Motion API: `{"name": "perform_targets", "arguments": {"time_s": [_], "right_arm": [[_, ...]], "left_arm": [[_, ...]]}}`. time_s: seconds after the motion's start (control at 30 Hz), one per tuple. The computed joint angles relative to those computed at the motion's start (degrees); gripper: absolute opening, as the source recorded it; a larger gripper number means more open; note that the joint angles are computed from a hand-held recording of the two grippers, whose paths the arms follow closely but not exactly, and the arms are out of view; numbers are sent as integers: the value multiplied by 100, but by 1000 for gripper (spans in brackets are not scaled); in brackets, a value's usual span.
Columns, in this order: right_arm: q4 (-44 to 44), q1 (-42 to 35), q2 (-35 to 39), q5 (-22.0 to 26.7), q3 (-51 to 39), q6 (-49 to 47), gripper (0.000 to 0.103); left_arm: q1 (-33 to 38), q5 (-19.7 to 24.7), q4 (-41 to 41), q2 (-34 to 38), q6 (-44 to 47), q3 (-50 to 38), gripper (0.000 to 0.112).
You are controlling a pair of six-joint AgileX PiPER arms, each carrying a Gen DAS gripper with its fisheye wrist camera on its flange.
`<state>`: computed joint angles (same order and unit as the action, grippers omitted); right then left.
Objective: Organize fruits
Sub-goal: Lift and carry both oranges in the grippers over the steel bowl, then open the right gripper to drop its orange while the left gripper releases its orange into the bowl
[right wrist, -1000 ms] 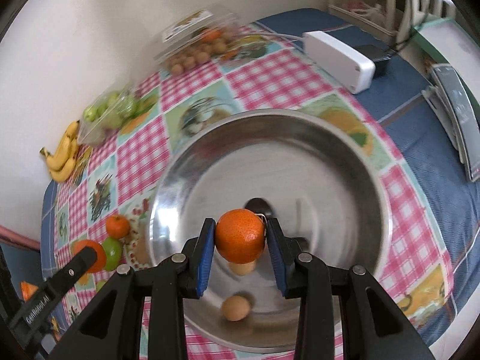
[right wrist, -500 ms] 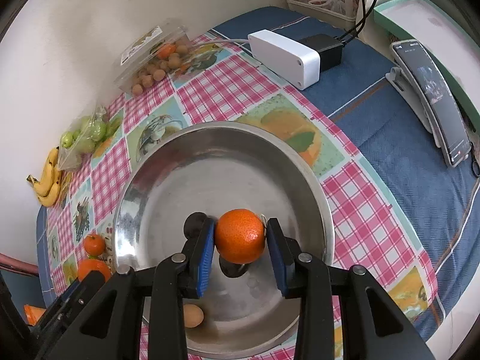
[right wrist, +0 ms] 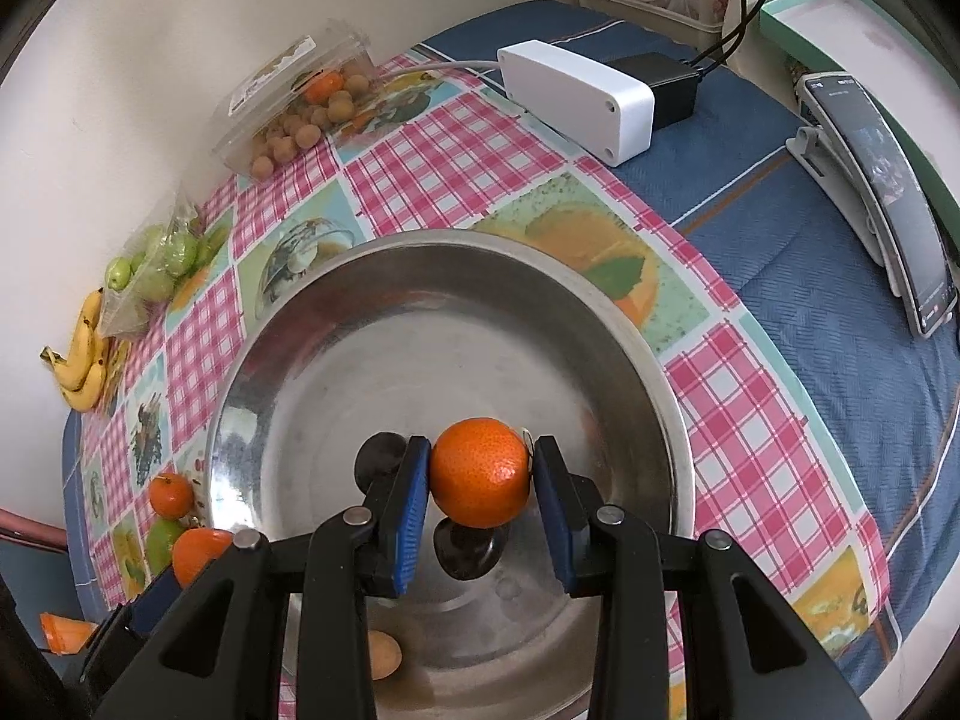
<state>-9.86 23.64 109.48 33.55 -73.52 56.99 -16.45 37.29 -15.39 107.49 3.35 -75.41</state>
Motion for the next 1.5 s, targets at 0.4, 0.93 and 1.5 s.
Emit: {"name": "perform_targets", "arguments": {"time_s": [0.4, 0.93, 1.5], "right_arm": [[-12, 26, 189, 123, -190, -11, 36], [-36, 47, 270, 206, -286, -9, 37], [-670, 197, -18, 204, -127, 416, 51]], "left_arm": [[-50, 57, 31, 199, -50, -83, 42], [-9, 149, -78, 334, -32, -161, 44], [206, 146, -181, 9, -13, -83, 63]]}}
